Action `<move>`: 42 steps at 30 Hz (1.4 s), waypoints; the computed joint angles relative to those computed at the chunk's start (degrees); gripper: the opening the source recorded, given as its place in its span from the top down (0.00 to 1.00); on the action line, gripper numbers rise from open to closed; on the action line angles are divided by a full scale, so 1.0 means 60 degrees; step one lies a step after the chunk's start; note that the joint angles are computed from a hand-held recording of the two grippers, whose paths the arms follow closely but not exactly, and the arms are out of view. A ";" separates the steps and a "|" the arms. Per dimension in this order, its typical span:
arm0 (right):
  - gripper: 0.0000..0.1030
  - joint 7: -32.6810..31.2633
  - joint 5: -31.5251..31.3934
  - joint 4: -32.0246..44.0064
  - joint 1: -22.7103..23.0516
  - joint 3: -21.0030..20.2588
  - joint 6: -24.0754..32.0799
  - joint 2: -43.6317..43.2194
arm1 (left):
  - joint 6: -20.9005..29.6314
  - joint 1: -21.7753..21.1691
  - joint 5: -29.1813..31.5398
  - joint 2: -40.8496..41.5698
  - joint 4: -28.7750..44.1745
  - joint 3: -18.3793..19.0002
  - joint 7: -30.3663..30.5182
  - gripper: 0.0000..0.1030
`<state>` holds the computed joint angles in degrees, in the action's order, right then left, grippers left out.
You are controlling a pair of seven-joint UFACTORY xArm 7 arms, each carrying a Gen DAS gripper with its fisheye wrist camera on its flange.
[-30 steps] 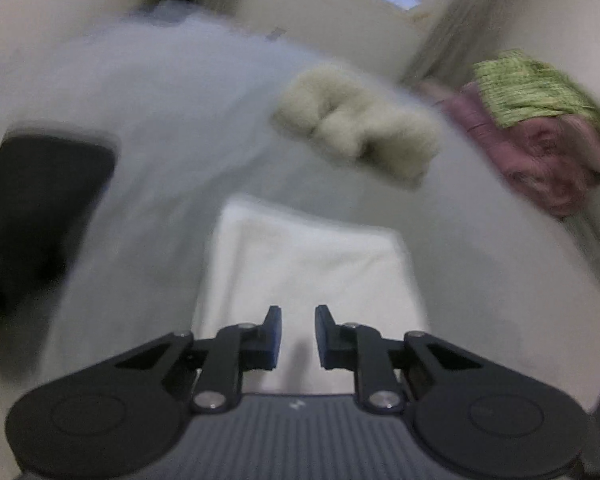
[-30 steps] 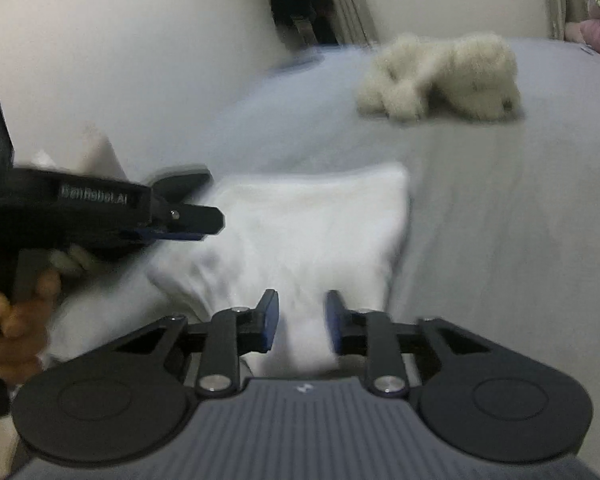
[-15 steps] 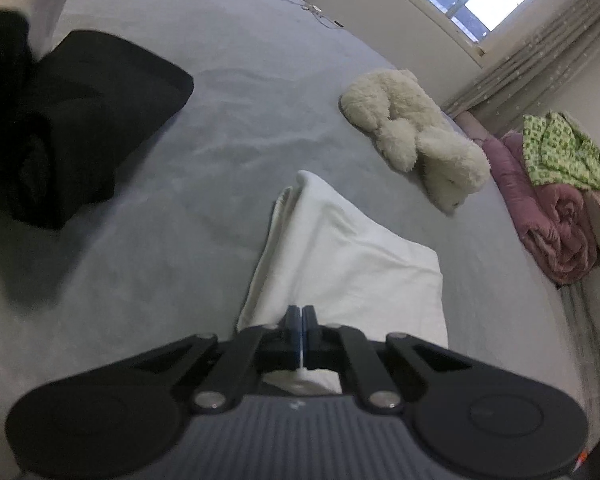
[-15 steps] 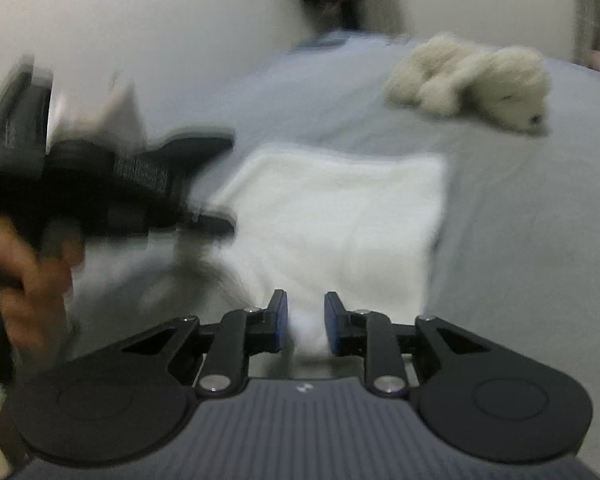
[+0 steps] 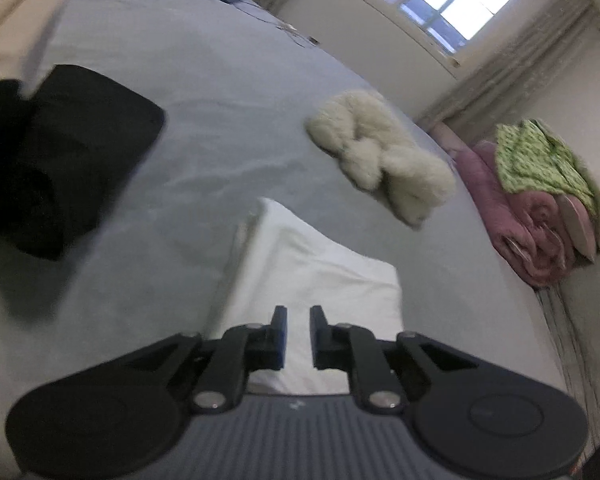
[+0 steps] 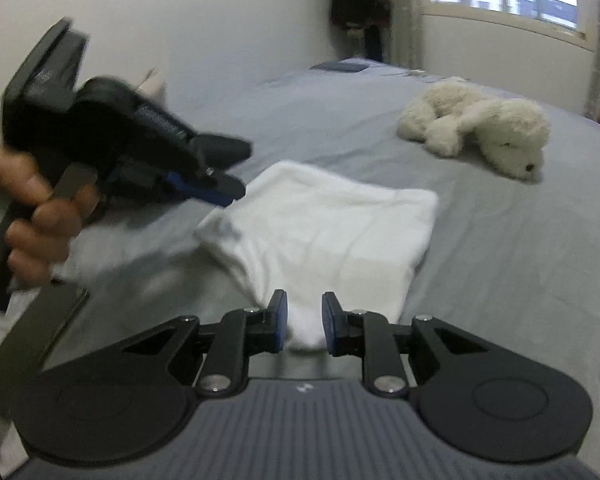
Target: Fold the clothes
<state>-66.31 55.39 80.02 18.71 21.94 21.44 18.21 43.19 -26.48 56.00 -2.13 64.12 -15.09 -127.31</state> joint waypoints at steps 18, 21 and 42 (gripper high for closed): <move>0.89 0.0717 -0.2582 0.0152 -0.0004 0.0123 0.0477 0.0252 | -0.0797 0.0236 -0.1562 -0.0250 -0.0740 0.0073 0.1058 0.90; 0.89 0.0750 -0.1745 0.0723 -0.0071 0.0312 0.0597 0.0521 | -0.0856 0.0311 -0.1586 -0.0290 -0.0805 0.0028 0.1000 0.90; 0.80 0.0326 -0.0807 0.0423 -0.0380 0.0337 0.1616 0.0346 | 0.0563 0.0637 -0.1315 -0.1105 -0.0915 -0.0623 0.0717 0.70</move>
<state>-64.36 50.54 82.56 16.43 23.96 31.14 20.29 46.56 -22.66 48.12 -8.76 58.63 -18.83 -123.00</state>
